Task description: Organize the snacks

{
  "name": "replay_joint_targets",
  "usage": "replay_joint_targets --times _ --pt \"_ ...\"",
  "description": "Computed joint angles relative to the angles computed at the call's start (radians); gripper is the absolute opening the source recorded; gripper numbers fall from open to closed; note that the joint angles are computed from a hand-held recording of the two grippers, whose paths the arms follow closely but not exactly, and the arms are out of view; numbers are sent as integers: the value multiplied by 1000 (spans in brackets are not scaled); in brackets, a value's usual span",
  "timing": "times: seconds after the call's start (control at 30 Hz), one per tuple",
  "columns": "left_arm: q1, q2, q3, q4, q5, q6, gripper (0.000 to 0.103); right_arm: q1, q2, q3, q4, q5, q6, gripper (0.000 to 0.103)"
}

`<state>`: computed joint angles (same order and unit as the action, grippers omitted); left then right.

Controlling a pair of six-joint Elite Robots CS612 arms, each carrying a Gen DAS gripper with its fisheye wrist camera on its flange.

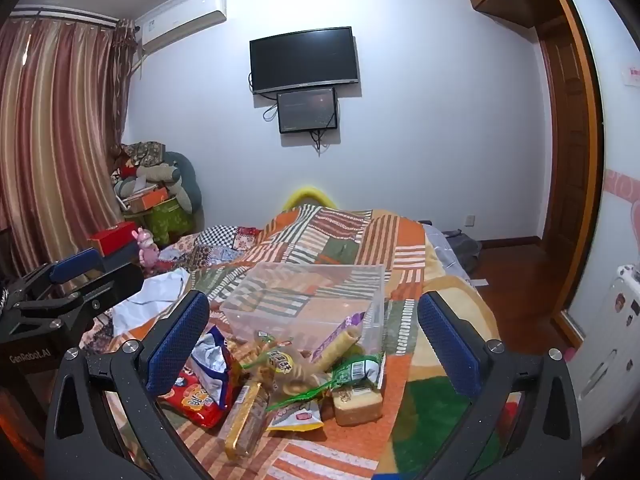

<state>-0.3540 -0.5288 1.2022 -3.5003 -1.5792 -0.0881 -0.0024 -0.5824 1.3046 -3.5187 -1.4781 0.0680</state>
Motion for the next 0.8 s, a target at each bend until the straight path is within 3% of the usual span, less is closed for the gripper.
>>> replay_joint_targets --times 0.03,0.8 --pt "-2 -1 1 4 3 27 103 0 0 1 0 -1 5 103" --pt "-8 5 3 -13 5 34 103 -6 -5 12 -24 10 23 103"
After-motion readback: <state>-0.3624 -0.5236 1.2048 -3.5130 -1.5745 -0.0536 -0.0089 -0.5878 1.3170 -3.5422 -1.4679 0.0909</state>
